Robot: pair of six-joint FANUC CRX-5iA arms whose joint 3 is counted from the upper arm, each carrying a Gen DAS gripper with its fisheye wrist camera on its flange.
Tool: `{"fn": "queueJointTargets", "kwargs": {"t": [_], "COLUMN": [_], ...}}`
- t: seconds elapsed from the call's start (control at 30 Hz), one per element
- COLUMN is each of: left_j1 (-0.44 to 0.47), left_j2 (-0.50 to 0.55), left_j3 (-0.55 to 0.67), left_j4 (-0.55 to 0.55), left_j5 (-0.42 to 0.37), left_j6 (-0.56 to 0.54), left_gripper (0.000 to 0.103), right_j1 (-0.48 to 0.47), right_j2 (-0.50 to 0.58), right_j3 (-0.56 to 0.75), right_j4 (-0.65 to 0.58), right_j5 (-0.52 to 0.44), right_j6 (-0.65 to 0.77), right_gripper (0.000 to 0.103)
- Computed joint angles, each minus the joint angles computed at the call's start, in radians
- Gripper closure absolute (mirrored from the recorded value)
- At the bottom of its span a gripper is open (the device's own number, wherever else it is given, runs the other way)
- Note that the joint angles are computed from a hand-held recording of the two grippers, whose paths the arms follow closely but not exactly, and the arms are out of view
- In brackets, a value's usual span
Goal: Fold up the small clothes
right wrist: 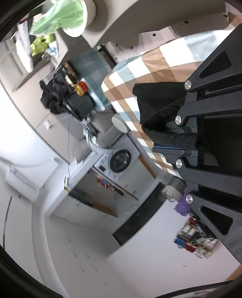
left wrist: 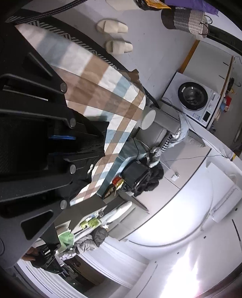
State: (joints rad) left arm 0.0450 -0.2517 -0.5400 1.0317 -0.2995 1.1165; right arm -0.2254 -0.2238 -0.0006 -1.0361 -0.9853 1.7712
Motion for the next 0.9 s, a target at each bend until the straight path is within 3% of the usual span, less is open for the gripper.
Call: {"fn": "queueJointTargets", "kwargs": {"t": [0.07,0.37,0.47,0.53,0.63,0.7,0.77,0.83,0.9], "left_j1": [0.003,0.043,0.051,0.056,0.064,0.068,0.067,0.068,0.073], "left_j2": [0.073,0.419,0.504,0.57,0.65,0.649,0.62,0.574,0.506], "left_j3": [0.064,0.432,0.526,0.624,0.758,0.743,0.707,0.659,0.572], "left_j4": [-0.028,-0.364,-0.434,-0.54,-0.661,-0.643,-0.665,-0.692,-0.652], "left_j5": [-0.017,-0.103,-0.127,-0.185,-0.336,-0.348,-0.334,-0.332,-0.337], "left_j6": [0.023,0.375,0.441,0.551,0.682,0.659,0.655,0.656,0.604], "left_gripper": [0.097,0.097,0.097,0.097,0.088,0.069,0.053,0.05,0.05], "right_j1": [0.032,0.141,0.164,0.188,0.225,0.216,0.207,0.211,0.208], "right_j2": [0.05,0.287,0.346,0.387,0.465,0.467,0.441,0.403,0.363], "right_j3": [0.03,0.202,0.246,0.273,0.333,0.321,0.286,0.238,0.198], "right_j4": [0.035,0.211,0.267,0.337,0.5,0.492,0.491,0.525,0.54], "right_j5": [0.04,0.166,0.184,0.188,0.11,0.109,0.112,0.119,0.085], "right_j6": [-0.031,-0.201,-0.266,-0.332,-0.485,-0.496,-0.484,-0.481,-0.446], "right_gripper": [0.096,0.096,0.096,0.095,0.077,0.077,0.067,0.062,0.06]}}
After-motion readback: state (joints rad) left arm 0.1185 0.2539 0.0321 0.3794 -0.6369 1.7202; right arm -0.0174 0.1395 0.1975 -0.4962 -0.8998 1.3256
